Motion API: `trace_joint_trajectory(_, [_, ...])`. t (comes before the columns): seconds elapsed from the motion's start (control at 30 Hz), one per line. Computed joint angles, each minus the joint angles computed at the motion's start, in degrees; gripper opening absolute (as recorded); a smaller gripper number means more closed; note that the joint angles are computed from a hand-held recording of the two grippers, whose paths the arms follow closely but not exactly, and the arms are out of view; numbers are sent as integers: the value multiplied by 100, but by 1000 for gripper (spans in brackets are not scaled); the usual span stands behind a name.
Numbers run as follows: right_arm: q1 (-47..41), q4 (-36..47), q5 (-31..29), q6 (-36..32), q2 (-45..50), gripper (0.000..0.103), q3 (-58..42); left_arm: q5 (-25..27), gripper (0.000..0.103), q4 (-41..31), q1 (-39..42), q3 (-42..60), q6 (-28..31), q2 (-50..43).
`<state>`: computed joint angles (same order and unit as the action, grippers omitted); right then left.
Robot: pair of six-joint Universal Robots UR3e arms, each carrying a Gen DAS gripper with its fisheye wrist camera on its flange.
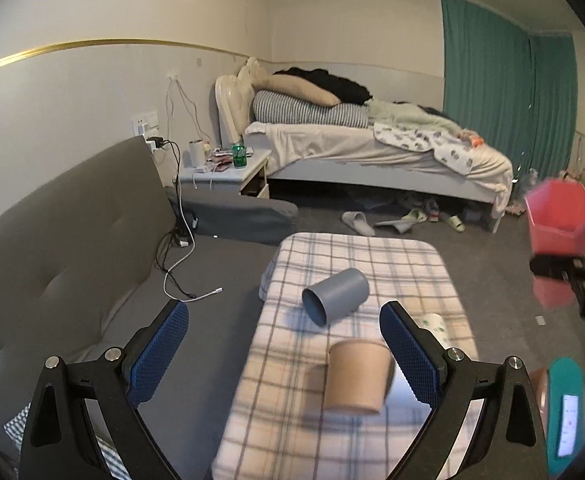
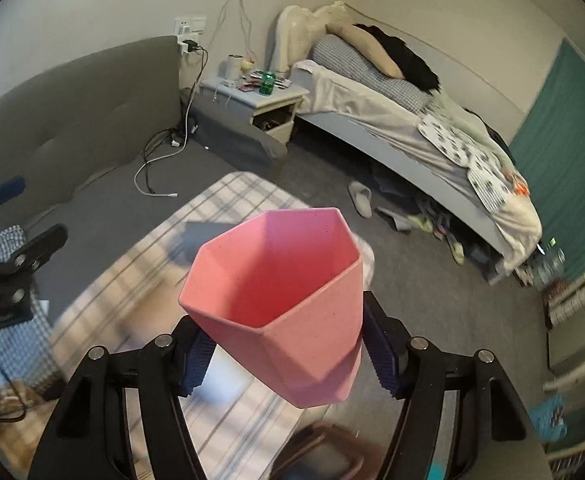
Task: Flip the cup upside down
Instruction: 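Lower the pink cup onto the table on its side, open right gripper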
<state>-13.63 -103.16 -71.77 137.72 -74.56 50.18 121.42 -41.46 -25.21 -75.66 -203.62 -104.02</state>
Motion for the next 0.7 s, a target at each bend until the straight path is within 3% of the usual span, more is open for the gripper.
trace_joint_trajectory(0.17, [-234,20,129,110,-1889,66,2243,157,99,323,-316,-1147,-94,826])
trace_joint_trajectory(0.37, [-308,44,217,222,-3204,66,4220,136,99,609,-580,-2454,-443,1557])
trace_joint_trajectory(0.53, [-229,-246,254,666,-3456,66,5549,330,99,782,-823,-3201,-941,1734])
trace_joint_trajectory(0.7, [137,-1084,87,1316,-2830,66,6162,176,99,920,-784,-3638,-1243,1663])
